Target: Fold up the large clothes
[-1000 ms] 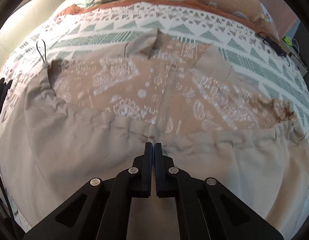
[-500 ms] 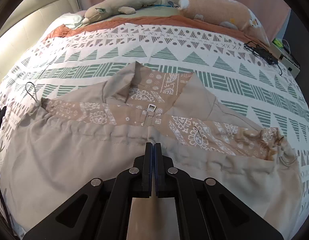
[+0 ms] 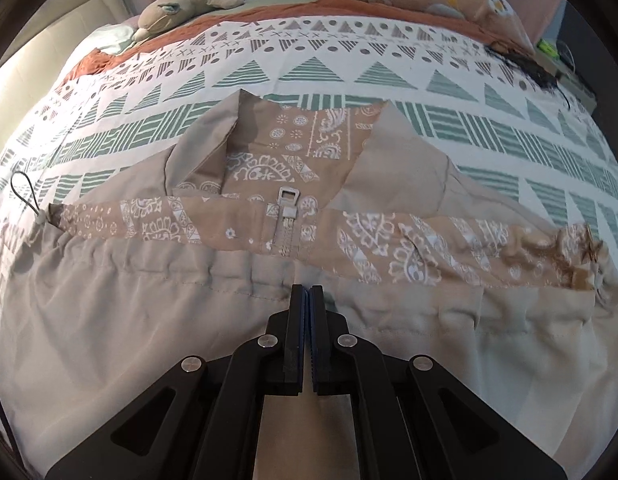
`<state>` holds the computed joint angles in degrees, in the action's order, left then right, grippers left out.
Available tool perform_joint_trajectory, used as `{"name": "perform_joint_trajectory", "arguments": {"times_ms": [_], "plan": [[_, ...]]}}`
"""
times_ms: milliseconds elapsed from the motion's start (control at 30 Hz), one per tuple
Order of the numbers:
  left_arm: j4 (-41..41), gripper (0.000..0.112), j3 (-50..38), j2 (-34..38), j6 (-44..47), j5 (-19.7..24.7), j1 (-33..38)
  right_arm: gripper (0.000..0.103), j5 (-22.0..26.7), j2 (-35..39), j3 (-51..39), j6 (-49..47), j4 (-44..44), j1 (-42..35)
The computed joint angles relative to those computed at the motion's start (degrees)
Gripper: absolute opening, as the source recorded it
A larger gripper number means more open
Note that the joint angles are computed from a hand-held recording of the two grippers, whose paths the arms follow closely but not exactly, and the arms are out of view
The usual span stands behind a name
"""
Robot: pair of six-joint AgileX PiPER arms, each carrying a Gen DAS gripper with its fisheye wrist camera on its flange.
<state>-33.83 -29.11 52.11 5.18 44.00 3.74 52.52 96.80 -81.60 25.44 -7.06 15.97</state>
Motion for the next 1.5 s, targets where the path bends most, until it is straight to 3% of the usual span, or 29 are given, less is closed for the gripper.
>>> {"name": "perform_joint_trajectory", "arguments": {"times_ms": [133,167,200,267,533,633,700,833,1033,1067,1200,1333,1500], "plan": [[-1.5,0.096,0.4,-2.1,1.5,3.0,2.2,0.009,0.3,-5.7,3.2,1.0,-0.3,0.6],[-1.8,0.096,0.5,-2.8,1.8,3.9,3.1,0.026,0.2,-7.3,4.3,0.7,0.5,0.3],[-2.4,0.096,0.7,-3.3,2.4,4.7,4.0,0.065,-0.4,-9.1,5.7,0.3,1.6,0.0],[-3.4,0.096,0.9,-4.6,3.7,7.1,6.2,0.103,-1.1,-12.4,8.2,1.4,1.3,0.1],[-7.7,0.096,1.2,-10.6,11.0,18.3,18.7,0.103,0.6,-26.2,16.6,4.2,3.3,0.7],[-11.1,0.096,2.1,-11.6,15.4,23.3,25.0,0.103,3.4,-31.5,19.0,3.3,6.3,0.4],[-12.9,0.087,2.7,-11.2,17.0,24.5,25.7,0.103,6.5,-34.6,19.7,4.1,5.5,1.4],[-11.3,0.080,3.5,-10.6,10.2,19.3,17.1,0.103,9.9,-40.7,21.5,3.8,7.3,1.6],[-12.0,0.071,5.8,-9.0,6.3,15.8,12.2,0.103,13.3,-47.9,24.2,7.5,4.9,7.1],[-12.6,0.071,6.2,-8.6,6.2,15.2,11.7,0.100,13.6,-48.9,24.9,9.0,4.3,8.9],[-14.5,0.063,7.1,-5.8,5.4,10.7,7.6,0.070,14.7,-51.0,27.1,12.0,5.2,13.2],[-16.7,0.063,6.8,-2.0,6.0,6.3,5.0,0.069,15.4,-53.1,28.6,16.3,3.9,15.7],[-22.4,0.063,6.5,2.8,12.0,3.2,5.1,0.047,15.5,-53.6,30.3,20.2,4.5,18.3]]}}
